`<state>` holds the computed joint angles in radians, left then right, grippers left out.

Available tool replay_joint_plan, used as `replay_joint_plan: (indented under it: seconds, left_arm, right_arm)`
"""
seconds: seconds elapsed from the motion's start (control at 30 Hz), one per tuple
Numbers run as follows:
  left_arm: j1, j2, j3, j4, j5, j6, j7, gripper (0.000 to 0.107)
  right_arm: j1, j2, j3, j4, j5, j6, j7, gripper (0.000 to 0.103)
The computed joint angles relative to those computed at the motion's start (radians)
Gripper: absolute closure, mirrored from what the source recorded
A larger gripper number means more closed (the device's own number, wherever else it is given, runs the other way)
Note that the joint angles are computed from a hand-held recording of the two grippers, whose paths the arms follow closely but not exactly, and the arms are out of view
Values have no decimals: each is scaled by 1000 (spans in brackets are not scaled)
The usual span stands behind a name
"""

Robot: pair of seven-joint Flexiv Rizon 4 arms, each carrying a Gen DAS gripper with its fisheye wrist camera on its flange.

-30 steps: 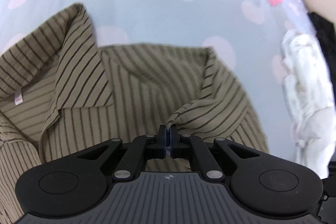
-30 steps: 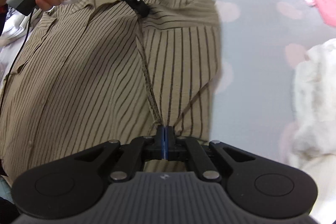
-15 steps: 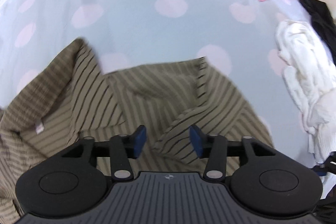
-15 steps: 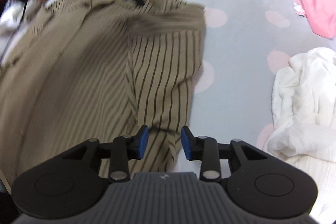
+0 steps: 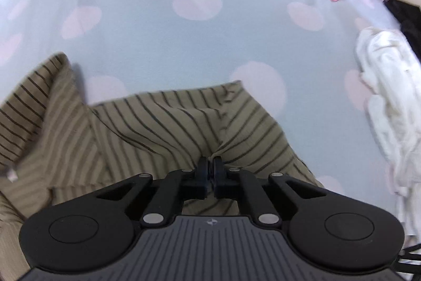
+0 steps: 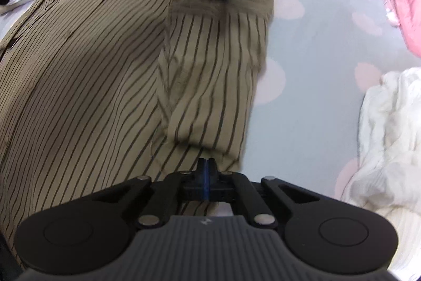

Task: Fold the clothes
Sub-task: 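Pull the side edge further inward with the right tool while the left tool releases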

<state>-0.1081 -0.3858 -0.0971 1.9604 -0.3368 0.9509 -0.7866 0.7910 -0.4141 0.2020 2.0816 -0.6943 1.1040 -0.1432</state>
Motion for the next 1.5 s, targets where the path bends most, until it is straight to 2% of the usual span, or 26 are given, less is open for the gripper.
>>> replay_joint_plan:
  seconds: [0.07,0.13,0.23,0.27,0.3,0.33,0.37,0.47,0.67,0.73,0.77,0.8,0.9,0.93,1.0,1.1,1.27,1.4,1.5]
  left_arm:
    - [-5,-6,10,-12,24,8,-7,105]
    - [9,-8,5,-28,20,-32,11,105]
    - [30,-2,-7,-40,-8,-66,63,92]
    - [32,1,-8,-43,-20,-62,71,82]
    - [35,3,-10,-45,-37,-57,75,74]
    - [39,3,-15,-49,-58,-55,79,72]
    - [41,1,-20,-51,-77,-53,84,69]
    - [28,-14,-27,-63,-96,-38,87,67]
    - [-11,-69,-40,-91,-85,-8,47,67]
    - [-22,-92,-43,-101,-79,1,24,67]
    - [-19,-100,-49,-108,-85,-11,19,70]
    - [-9,-102,-64,-105,-105,-18,30,73]
    - [7,-100,-91,-91,-157,-9,73,72]
    - [2,-102,-89,-92,-156,1,78,73]
    - [-6,-107,-85,-88,-144,27,94,104]
    - [-16,-116,-82,-82,-120,70,116,105]
    - [-9,-112,-126,-36,-164,182,141,106]
    - [-12,-111,-160,-17,-195,276,157,106]
    - [-35,-124,-131,-36,-155,287,108,106]
  right_arm:
    - [-5,-12,10,-6,28,-5,-5,103]
    - [-9,-8,9,4,35,13,-5,103]
    - [3,14,-18,27,-3,45,31,96]
    - [12,25,-34,36,-36,54,57,84]
    - [18,35,-47,45,-72,62,84,60]
    - [22,44,-59,52,-110,70,111,46]
    - [23,45,-70,53,-151,81,137,46]
    - [15,27,-73,29,-210,74,155,46]
    - [13,-25,-41,-32,-200,-25,73,53]
    - [14,-38,-42,-39,-197,-30,70,69]
    - [13,-43,-41,-40,-192,-30,69,73]
    - [10,-43,-39,-37,-185,-27,67,80]
    - [2,-30,-36,-10,-170,-6,72,97]
    - [0,-36,-37,-11,-164,3,76,97]
    - [1,-45,-39,-14,-155,11,78,98]
    - [6,-51,-42,-17,-147,14,72,98]
    - [10,-46,-45,-10,-134,30,79,102]
    - [3,-27,-60,24,-163,118,109,102]
    - [-9,-39,-25,12,-108,119,33,102]
